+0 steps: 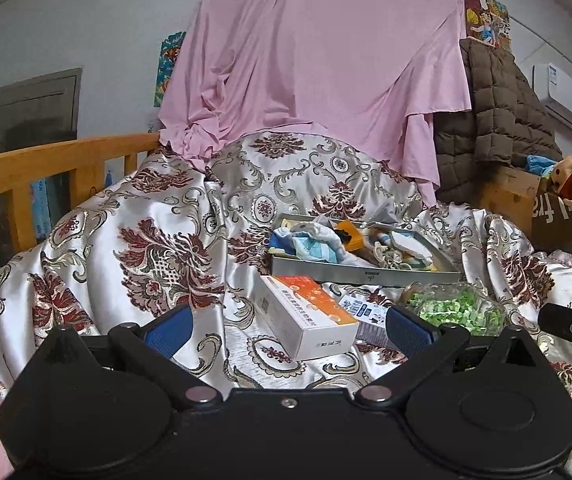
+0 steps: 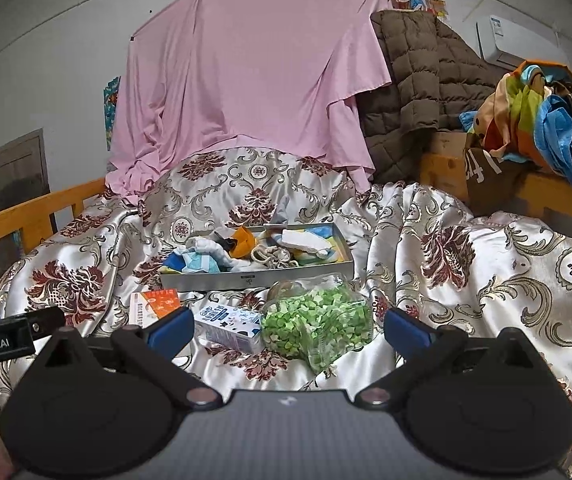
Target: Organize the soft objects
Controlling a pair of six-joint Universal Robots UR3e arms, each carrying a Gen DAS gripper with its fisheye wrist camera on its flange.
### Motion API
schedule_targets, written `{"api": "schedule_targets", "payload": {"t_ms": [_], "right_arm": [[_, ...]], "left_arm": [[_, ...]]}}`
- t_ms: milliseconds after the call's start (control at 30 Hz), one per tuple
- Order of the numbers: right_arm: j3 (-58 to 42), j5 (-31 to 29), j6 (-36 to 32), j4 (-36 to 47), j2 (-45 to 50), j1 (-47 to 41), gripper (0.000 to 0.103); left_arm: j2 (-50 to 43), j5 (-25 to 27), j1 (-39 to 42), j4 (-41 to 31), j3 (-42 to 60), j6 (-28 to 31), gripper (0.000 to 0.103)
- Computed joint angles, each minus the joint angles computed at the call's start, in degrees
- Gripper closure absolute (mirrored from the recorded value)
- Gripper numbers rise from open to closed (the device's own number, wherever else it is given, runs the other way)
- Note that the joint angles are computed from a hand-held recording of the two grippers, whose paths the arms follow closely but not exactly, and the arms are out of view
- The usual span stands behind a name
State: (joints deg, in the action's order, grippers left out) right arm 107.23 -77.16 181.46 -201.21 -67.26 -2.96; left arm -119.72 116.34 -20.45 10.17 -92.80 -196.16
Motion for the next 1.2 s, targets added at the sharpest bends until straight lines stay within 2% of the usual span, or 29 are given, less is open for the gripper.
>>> {"api": "schedule_targets", "payload": {"t_ms": [200,400,1200], "right_arm": [[0.8,-1.1,-0.5,-1.3,1.2,0.8,0.0],[1.1,-2.9,-1.6,-1.5,2.6,1.7,0.0],[-1.0,-4.4,-1.3,1.9,4.9,2.1,0.0]], "left_arm": [[-0.9,-0.3,0.0,1.8,-1.5,-0.4,0.001],[-1.2,-0.9,0.8,0.1,-2.0,-3.2,0.001],[-3.7,-0.3,-0.3,-5.7,2.0,-2.4,0.001]]}}
